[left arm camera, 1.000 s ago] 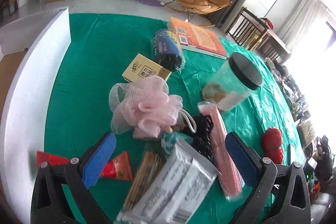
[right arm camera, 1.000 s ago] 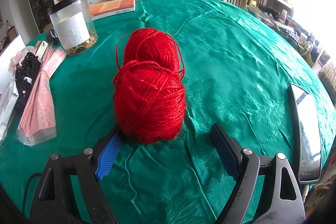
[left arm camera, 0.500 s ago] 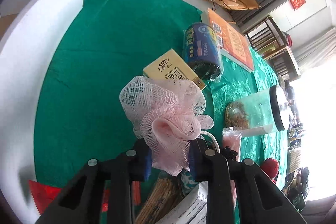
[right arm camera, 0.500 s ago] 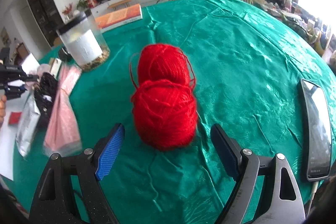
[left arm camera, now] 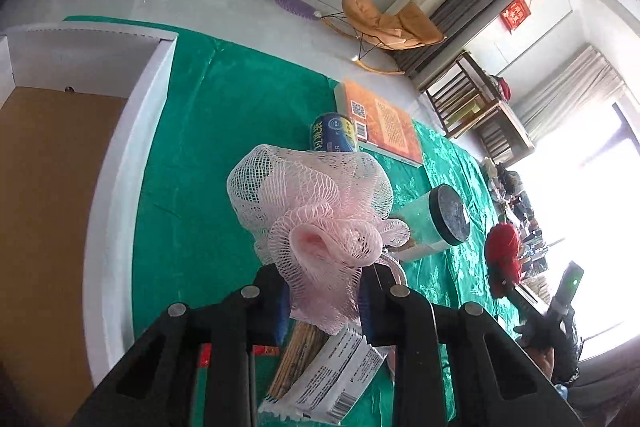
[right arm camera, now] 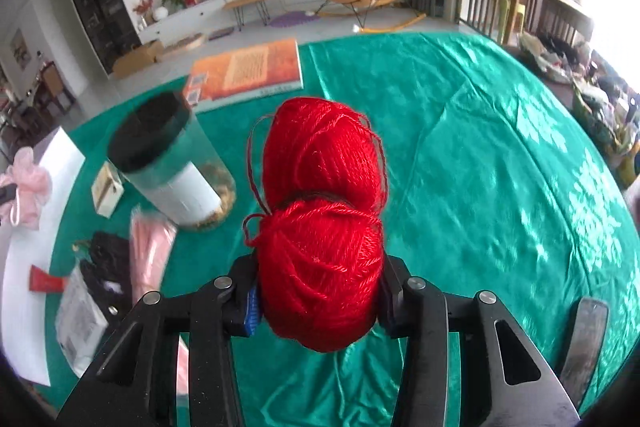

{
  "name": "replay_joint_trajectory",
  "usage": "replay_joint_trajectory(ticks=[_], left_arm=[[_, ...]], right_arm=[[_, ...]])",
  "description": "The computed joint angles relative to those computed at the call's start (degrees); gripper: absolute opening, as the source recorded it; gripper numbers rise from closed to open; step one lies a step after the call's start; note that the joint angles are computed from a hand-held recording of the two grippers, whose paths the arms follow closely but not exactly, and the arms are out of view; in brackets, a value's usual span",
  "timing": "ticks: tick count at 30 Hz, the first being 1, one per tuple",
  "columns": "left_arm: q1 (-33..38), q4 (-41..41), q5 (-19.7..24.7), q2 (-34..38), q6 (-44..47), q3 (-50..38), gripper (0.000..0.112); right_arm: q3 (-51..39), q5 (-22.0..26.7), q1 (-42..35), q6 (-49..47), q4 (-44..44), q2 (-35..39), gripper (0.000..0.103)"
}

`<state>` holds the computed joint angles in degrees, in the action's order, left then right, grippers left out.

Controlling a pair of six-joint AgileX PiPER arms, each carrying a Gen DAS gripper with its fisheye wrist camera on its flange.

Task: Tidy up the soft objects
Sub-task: 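Carry red yarn into the box with right gripper while left carries pink bath puff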

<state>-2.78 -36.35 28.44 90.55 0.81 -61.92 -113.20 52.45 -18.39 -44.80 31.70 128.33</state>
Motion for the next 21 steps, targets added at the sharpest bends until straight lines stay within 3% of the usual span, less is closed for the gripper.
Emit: replay_joint_trajectory(ticks=[6, 13, 15, 17, 19, 21], left_arm=[[10.6, -2.3, 5.3, -14.8, 7.4, 10.3, 0.026], [35.1, 5.9, 15.9, -31.8, 14.1, 21.0, 0.03], [41.0, 10.5, 16.7, -34.9, 14.2, 22.9, 0.043], [45.6, 13.6, 15.6, -38.0, 14.4, 25.6, 0.086], [51.8, 9.5, 14.7, -40.6, 19.9, 28.3, 0.097], [55.4, 4.8, 14.8, -41.6, 25.2, 30.0, 0.097]], right_arm=[[7.4, 2.8, 7.9, -4.5, 5.8, -11.4, 0.046], [21.6, 11.4, 24.8, -8.6, 15.9, -24.9, 0.047], [23.8, 13.2, 30.4, -8.1, 17.6, -26.1, 0.048], [25.6, 14.3, 35.6, -6.8, 19.0, -26.6, 0.061], [27.3, 15.7, 38.5, -6.9, 21.4, -26.3, 0.076], [30.6, 14.2, 38.9, -8.9, 22.3, -27.7, 0.076]])
